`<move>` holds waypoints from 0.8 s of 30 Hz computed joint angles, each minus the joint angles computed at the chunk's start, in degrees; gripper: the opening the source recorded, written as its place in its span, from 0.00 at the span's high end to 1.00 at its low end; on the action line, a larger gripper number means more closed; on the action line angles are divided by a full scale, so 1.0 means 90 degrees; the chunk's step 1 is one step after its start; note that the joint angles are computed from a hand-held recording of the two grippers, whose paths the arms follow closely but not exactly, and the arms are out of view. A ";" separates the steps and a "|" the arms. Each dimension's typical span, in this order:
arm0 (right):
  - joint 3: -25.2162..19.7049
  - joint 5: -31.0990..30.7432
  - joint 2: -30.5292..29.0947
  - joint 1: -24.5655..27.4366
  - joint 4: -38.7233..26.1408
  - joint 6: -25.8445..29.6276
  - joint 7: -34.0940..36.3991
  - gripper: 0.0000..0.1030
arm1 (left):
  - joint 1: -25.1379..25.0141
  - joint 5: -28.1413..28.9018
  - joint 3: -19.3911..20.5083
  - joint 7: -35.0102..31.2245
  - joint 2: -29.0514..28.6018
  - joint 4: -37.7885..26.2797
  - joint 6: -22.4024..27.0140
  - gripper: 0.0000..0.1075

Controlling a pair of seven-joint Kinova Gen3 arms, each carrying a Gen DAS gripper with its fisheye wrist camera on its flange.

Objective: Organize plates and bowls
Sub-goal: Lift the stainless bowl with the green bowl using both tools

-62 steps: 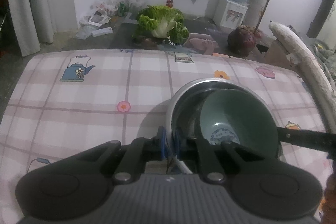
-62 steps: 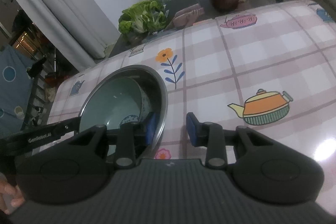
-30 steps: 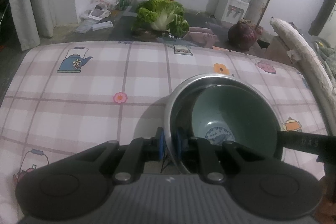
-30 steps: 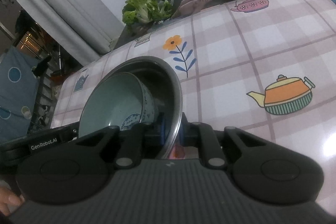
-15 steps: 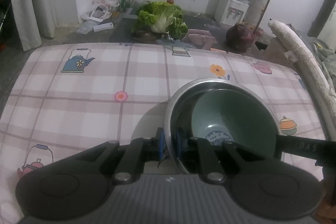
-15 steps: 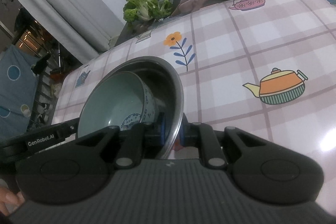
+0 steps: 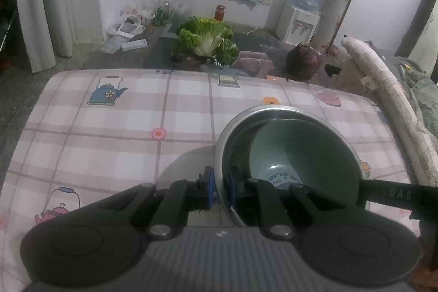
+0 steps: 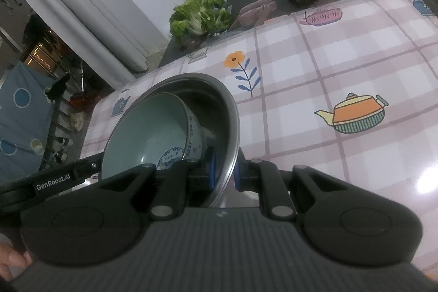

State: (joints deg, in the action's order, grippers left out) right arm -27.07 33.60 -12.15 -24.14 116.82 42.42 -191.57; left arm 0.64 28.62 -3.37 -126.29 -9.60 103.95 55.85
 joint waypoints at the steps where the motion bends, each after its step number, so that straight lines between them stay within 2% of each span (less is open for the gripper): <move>1: -0.0011 -0.0019 -0.0033 -0.0015 -0.0034 0.0061 0.0015 0.88 | -0.0001 0.0007 -0.0014 0.0000 -0.0048 -0.0021 0.0051 0.88; 10: -0.0617 -0.0130 -0.0448 -0.0018 -0.0463 0.0963 -0.0124 0.88 | -0.0011 0.0156 -0.0415 -0.0157 -0.0670 -0.0134 0.0762 0.89; 19: -0.1921 -0.0493 -0.0900 0.0152 -0.0965 0.2165 -0.0675 0.88 | 0.0064 0.0021 -0.0954 -0.0286 -0.1575 0.0033 0.1612 0.89; 24: -0.2756 -0.0964 -0.1186 0.0523 -0.1049 0.2500 -0.1000 0.88 | 0.0149 -0.0158 -0.1241 -0.0397 -0.1962 0.0278 0.2023 0.89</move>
